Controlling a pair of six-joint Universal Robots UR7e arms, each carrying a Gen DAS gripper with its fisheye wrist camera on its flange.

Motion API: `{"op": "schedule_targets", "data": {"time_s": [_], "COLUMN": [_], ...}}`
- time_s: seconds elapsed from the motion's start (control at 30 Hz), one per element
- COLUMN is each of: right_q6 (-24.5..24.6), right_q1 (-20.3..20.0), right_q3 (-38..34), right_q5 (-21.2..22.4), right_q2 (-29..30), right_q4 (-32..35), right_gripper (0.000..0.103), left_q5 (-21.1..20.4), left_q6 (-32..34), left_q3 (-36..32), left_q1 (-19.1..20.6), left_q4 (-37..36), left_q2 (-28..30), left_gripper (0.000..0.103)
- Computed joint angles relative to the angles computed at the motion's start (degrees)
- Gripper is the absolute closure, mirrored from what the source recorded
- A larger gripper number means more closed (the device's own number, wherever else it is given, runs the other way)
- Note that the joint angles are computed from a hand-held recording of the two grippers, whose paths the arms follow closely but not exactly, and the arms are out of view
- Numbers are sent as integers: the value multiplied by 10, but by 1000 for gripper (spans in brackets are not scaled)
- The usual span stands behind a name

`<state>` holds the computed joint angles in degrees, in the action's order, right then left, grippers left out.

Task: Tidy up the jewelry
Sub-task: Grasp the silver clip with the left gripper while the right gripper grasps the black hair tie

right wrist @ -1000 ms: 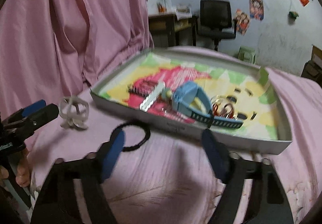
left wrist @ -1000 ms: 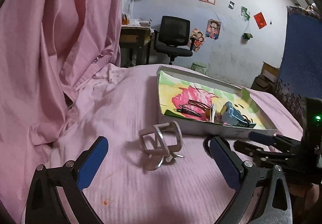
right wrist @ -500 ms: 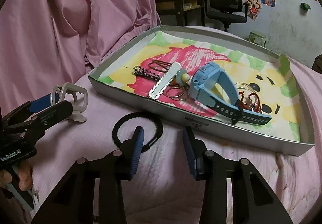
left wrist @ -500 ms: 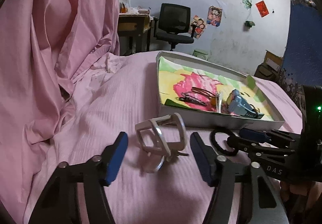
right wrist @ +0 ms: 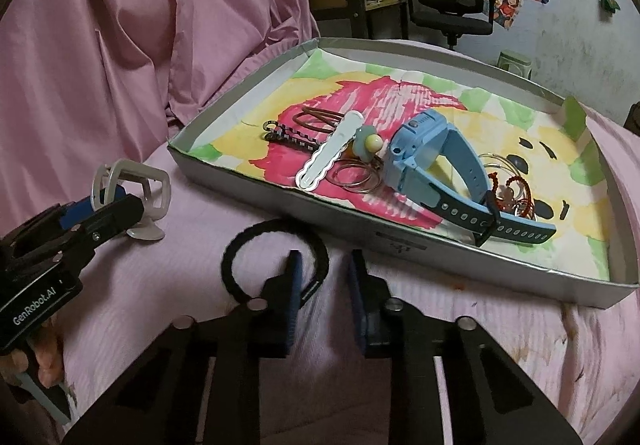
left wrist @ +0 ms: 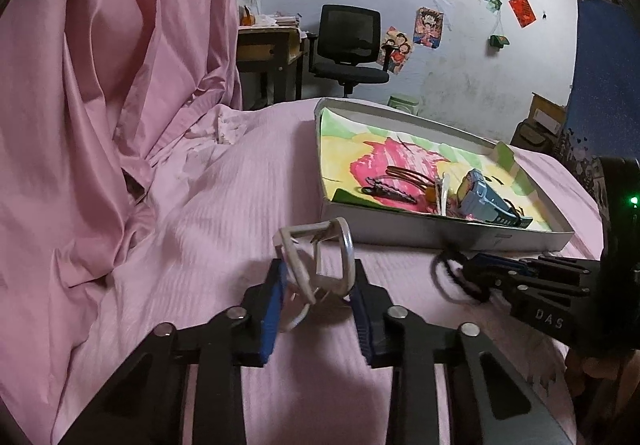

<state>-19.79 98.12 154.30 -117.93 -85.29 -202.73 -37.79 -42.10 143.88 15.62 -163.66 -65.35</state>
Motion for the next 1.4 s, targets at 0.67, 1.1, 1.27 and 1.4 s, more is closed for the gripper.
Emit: {"op": "schedule_targets", "data": {"time_s": [0.67, 1.1, 1.27, 1.4], "right_q6": [-12, -24, -26, -28], "right_q1": [-9, -6, -8, -13], "right_q3": [29, 58, 71, 78], "right_q5": [30, 41, 46, 54], "right_q2": [-17, -32, -41, -56], "right_q4": [-57, -116, -136, -136], "right_gripper": [98, 98, 98, 98], "left_q5": [26, 39, 39, 37], "left_q6": [-10, 21, 31, 49], "left_q3": [15, 32, 28, 24], "left_q1": [-27, -79, -88, -90], "left_q4": [17, -37, -54, -78], "left_q2": [-21, -8, 2, 12], "left_gripper": [81, 81, 81, 81]}}
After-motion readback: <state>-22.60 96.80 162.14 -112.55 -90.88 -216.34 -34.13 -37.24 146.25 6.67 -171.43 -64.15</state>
